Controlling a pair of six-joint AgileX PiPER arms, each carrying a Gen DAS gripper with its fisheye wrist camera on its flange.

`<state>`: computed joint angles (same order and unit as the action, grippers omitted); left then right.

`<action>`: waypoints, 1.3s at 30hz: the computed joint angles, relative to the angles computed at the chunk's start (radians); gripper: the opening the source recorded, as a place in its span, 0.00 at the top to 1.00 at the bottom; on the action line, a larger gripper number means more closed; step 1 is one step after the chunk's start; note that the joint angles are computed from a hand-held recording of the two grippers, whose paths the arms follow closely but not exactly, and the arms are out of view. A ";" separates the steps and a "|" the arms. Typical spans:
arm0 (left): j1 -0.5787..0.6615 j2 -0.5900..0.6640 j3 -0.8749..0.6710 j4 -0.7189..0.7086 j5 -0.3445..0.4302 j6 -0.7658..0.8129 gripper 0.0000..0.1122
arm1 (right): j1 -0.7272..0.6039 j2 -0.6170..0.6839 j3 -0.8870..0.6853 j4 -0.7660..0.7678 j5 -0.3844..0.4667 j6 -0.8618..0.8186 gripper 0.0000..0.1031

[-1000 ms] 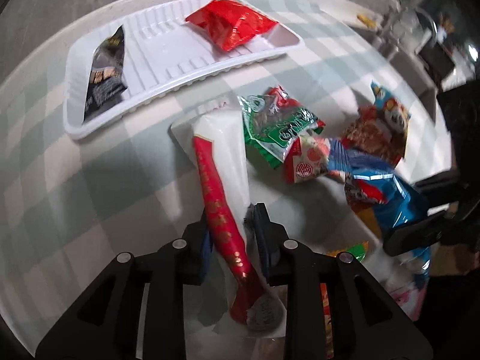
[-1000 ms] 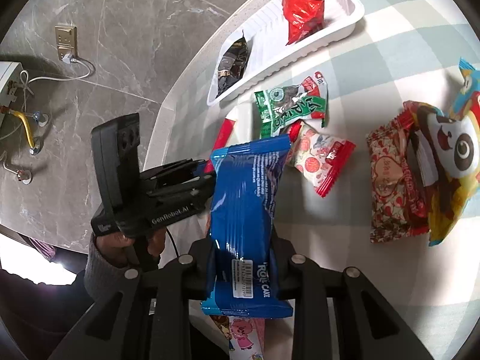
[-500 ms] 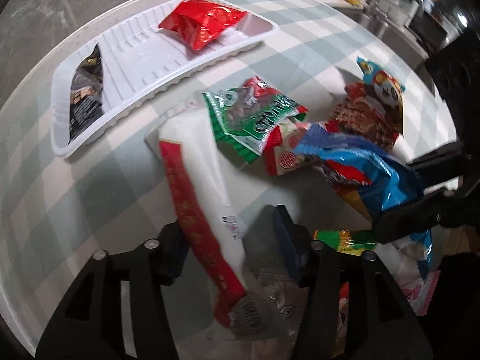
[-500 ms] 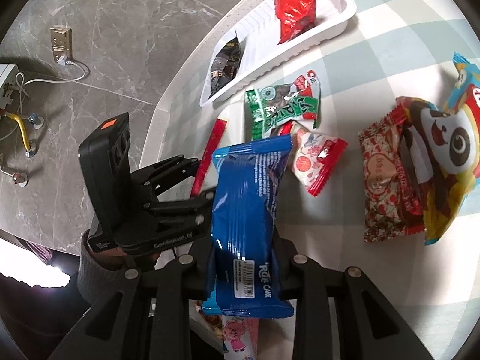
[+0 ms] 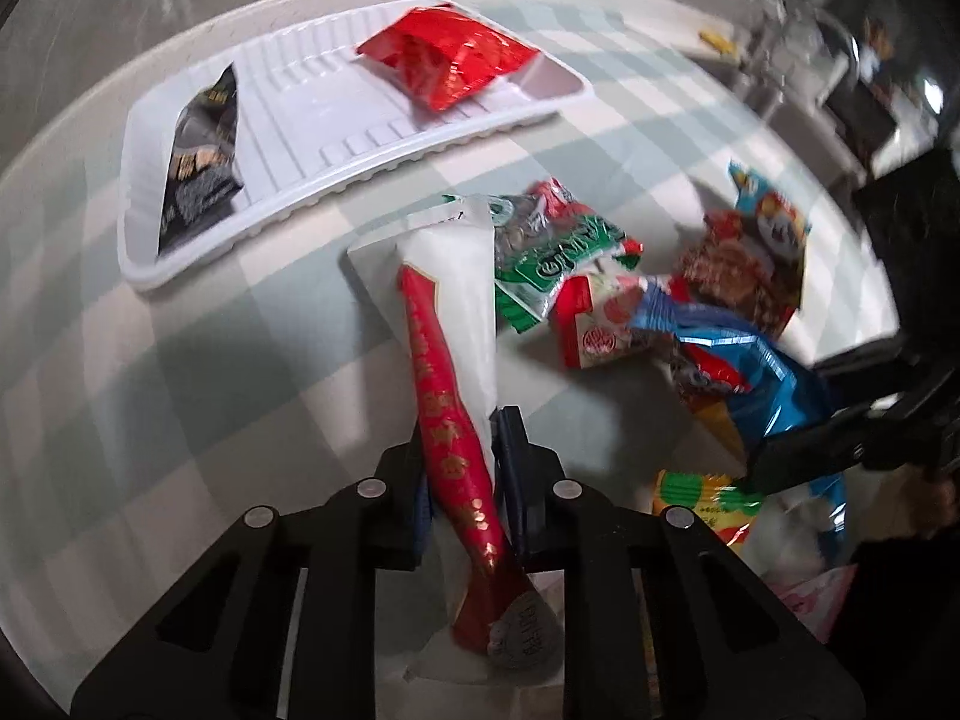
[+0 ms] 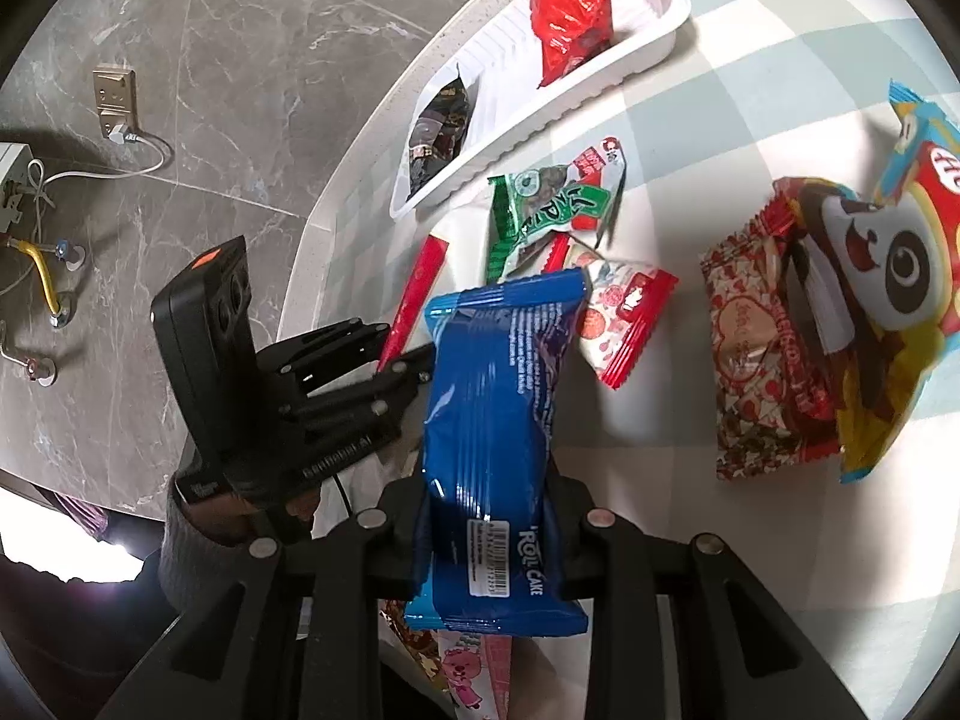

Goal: Organize snacks
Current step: 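Carry the stick snack and blue pack with both tools to the tray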

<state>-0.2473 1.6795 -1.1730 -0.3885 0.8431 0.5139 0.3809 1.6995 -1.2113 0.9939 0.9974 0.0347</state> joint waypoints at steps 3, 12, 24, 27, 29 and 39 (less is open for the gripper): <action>0.087 0.027 -0.012 -0.157 0.068 0.076 0.86 | -0.005 -0.002 0.005 0.012 -0.001 -0.003 0.69; 0.243 0.052 0.007 -0.431 0.214 0.201 0.86 | -0.040 -0.008 0.028 0.093 0.002 -0.036 0.69; 0.323 0.053 -0.111 -0.530 0.318 0.187 0.86 | -0.098 0.045 -0.033 0.213 0.005 -0.080 0.69; 0.342 0.068 -0.160 -0.526 0.338 0.176 0.86 | -0.106 0.078 -0.084 0.206 0.009 -0.073 0.69; 0.350 0.088 -0.208 -0.518 0.349 0.158 0.86 | -0.109 0.108 -0.134 0.191 0.011 -0.064 0.69; 0.321 0.242 -0.481 -0.475 0.358 0.038 0.86 | -0.123 0.292 -0.424 0.110 0.042 0.012 0.69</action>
